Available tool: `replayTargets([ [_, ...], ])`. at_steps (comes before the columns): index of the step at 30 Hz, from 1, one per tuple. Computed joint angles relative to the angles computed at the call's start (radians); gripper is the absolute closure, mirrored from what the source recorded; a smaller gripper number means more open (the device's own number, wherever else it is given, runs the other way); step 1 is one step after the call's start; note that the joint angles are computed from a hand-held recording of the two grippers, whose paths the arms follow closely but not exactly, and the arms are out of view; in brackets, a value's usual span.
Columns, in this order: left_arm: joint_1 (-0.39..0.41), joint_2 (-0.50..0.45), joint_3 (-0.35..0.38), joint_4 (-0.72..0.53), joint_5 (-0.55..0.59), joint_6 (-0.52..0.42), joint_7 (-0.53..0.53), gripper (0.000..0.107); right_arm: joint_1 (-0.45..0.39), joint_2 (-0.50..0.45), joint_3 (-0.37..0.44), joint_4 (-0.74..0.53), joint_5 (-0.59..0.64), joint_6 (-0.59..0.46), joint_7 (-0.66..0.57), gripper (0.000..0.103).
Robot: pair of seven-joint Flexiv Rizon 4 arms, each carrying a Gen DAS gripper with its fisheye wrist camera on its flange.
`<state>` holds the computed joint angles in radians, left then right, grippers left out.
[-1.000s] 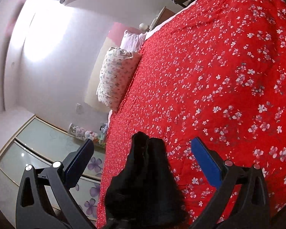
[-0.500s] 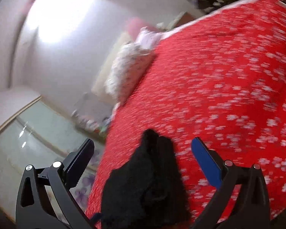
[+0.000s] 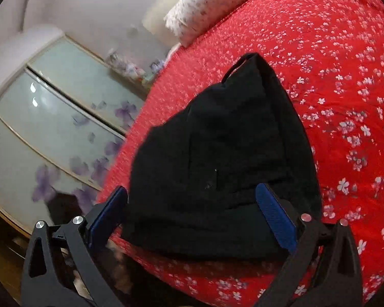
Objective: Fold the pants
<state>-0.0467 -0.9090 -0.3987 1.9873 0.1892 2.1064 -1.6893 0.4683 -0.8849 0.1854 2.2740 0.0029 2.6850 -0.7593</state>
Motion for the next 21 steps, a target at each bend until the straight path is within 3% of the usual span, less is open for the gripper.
replayTargets([
  [3, 0.020, -0.012, -0.018, -0.010, 0.021, -0.001, 0.004, 0.006, 0.023, 0.007, -0.012, 0.003, 0.019, -0.007, -0.030, 0.001],
  [6, 0.135, -0.035, -0.117, -0.007, 0.104, 0.010, -0.019, 0.006, 0.015, 0.012, -0.006, 0.020, 0.015, 0.103, -0.068, 0.001],
  [9, 0.185, -0.027, -0.131, -0.015, 0.133, 0.032, -0.033, 0.006, 0.016, 0.040, -0.024, 0.021, 0.130, 0.082, -0.076, 0.001],
  [11, 0.220, -0.026, -0.143, -0.027, 0.136, 0.006, -0.051, 0.006, -0.067, 0.027, -0.013, 0.023, 0.043, 0.069, 0.001, 0.001],
  [17, 0.413, -0.170, -0.314, -0.054, 0.189, -0.112, -0.062, 0.006, -0.223, 0.004, -0.012, -0.014, -0.203, -0.081, 0.130, 0.009],
  [19, 0.471, -0.224, -0.383, -0.058, 0.193, -0.169, -0.026, 0.006, -0.251, 0.001, -0.011, -0.027, -0.268, -0.127, 0.153, 0.009],
  [21, 0.485, -0.235, -0.395, -0.048, 0.194, -0.163, 0.016, 0.006, -0.235, 0.008, -0.012, -0.022, -0.258, -0.156, 0.151, 0.009],
])
